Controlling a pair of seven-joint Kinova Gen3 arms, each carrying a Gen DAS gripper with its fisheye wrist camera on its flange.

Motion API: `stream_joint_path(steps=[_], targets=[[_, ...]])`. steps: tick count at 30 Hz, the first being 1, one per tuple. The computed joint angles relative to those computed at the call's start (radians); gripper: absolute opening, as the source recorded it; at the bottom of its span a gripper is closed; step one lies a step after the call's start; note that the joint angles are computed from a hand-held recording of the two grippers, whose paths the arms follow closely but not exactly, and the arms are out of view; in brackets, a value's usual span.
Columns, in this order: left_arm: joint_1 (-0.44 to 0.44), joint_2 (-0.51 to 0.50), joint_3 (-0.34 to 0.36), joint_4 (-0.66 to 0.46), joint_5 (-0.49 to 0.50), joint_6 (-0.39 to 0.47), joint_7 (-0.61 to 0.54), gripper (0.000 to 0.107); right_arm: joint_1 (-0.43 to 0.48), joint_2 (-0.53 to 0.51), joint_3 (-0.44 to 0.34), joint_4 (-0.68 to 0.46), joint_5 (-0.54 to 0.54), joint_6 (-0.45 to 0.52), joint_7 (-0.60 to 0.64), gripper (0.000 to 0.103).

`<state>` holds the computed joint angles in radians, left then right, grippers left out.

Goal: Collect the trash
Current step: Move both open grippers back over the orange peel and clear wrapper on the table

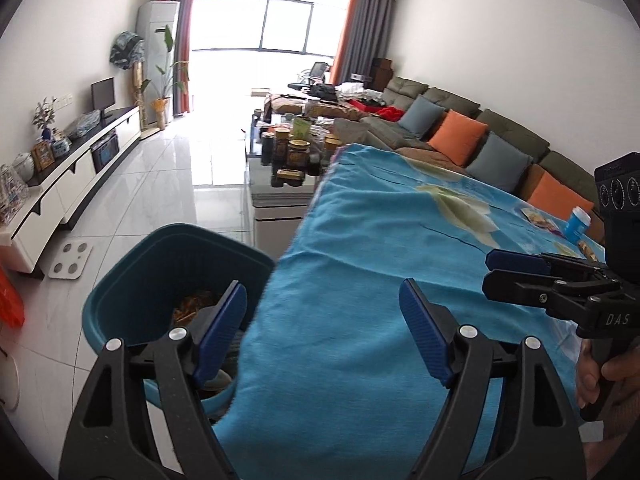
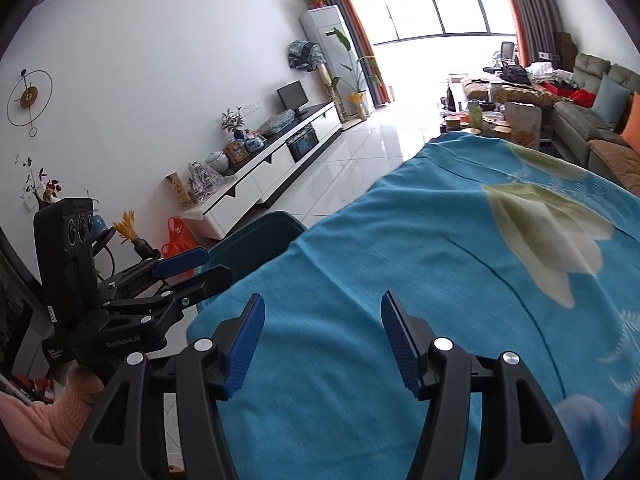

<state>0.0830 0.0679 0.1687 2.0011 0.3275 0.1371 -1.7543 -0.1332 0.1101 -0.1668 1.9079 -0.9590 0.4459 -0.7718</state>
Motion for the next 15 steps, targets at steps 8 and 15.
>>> stream_joint_path(steps=[8, 15], targets=[[0.095, 0.066, 0.08, -0.088, -0.005, 0.044, -0.043, 0.078, 0.014, -0.173, 0.109, 0.207, 0.048, -0.116, -0.075, 0.058], [0.176, 0.156, 0.122, -0.215, -0.049, 0.106, -0.047, 0.078, 0.082, -0.309, 0.159, 0.331, 0.235, -0.19, -0.289, 0.058]])
